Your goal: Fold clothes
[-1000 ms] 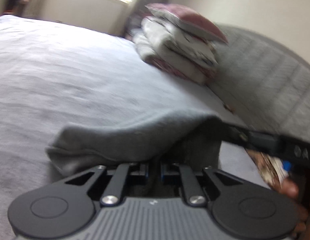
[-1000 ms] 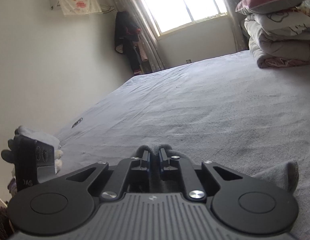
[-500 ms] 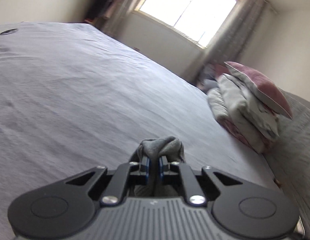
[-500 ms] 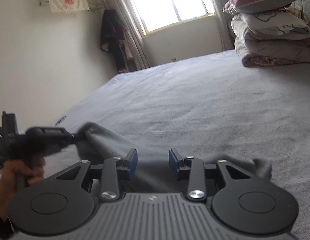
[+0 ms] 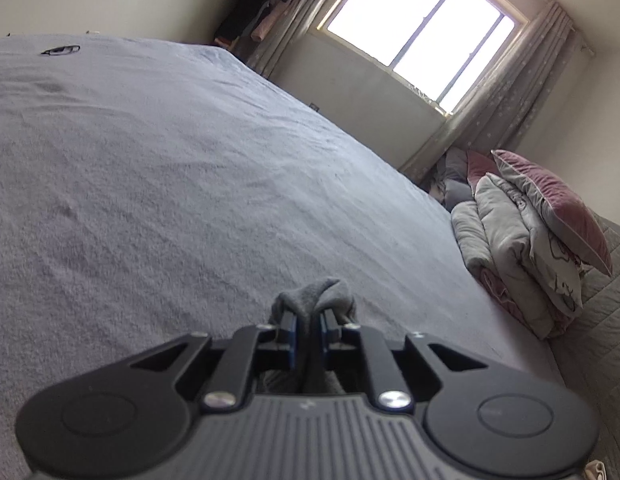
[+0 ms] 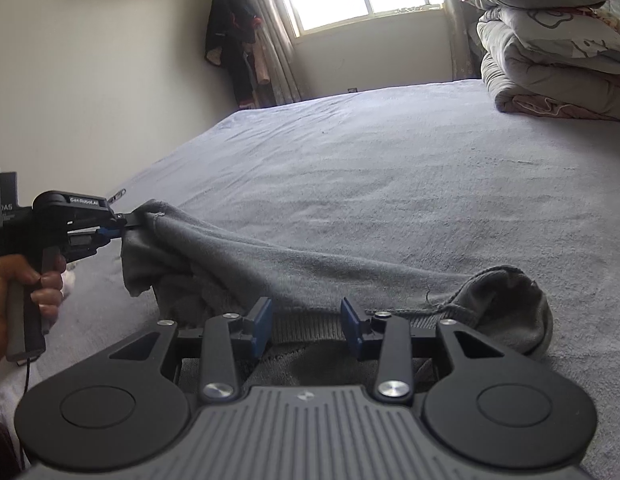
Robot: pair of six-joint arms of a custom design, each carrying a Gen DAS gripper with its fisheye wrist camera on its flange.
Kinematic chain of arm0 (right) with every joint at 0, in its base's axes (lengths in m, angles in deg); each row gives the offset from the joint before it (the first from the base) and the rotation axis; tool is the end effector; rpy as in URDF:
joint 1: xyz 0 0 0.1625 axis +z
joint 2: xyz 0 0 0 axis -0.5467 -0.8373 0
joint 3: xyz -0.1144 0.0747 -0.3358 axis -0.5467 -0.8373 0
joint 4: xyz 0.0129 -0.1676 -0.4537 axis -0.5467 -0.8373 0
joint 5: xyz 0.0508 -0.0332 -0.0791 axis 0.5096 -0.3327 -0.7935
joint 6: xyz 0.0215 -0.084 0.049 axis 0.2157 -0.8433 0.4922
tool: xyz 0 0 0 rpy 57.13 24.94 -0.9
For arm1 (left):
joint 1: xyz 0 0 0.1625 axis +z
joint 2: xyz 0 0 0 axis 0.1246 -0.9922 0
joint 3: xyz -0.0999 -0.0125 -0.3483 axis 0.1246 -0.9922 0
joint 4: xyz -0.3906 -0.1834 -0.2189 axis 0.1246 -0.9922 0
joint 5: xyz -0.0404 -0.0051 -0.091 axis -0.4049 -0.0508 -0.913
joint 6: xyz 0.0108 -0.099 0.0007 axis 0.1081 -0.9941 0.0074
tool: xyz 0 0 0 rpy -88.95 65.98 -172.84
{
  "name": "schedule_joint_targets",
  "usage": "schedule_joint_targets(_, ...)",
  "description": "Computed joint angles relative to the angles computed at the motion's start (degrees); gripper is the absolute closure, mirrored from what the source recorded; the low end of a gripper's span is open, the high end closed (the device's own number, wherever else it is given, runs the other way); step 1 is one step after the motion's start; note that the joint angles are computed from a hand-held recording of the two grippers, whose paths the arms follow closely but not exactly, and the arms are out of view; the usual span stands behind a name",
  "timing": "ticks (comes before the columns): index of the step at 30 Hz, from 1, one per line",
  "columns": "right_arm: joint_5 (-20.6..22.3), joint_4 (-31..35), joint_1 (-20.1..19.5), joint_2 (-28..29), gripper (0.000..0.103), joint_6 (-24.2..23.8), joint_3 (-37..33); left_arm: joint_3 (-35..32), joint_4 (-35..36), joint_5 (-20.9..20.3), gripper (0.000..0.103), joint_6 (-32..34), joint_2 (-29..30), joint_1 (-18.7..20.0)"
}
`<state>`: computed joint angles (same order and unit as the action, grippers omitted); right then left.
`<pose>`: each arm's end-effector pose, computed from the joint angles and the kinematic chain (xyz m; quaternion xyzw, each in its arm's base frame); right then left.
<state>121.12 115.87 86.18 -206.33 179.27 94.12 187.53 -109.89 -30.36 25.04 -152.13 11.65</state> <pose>0.0227 -0.2559 0.3441 0.2132 -0.8705 0.4129 0.1625 -0.2958 -0.3332 0.0679 0.0096 0.8614 -0.4914 0.1285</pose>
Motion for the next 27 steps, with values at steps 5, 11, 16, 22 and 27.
schedule_joint_targets(5,2.53,-0.83,1.5,0.34,0.06,-0.71,0.28,-0.61,1.23,-2.02,0.056,0.28,0.26,-0.41)
schedule_joint_targets(11,4.85,-1.96,2.6,0.91,0.059,-1.21,0.47,-0.84,0.73,-7.43,0.048,3.15,0.5,-0.93)
schedule_joint_targets(16,6.13,-3.35,3.16,0.48,0.053,-2.11,1.16,-1.51,1.77,-13.29,0.037,4.12,1.92,-0.81)
schedule_joint_targets(22,10.53,-6.4,5.37,1.12,0.049,-2.3,1.53,-3.18,3.53,-19.68,0.035,6.02,5.53,0.25)
schedule_joint_targets(27,11.66,-7.54,5.09,1.18,0.048,-0.86,1.02,-4.23,5.02,-21.34,0.035,7.21,7.17,0.66)
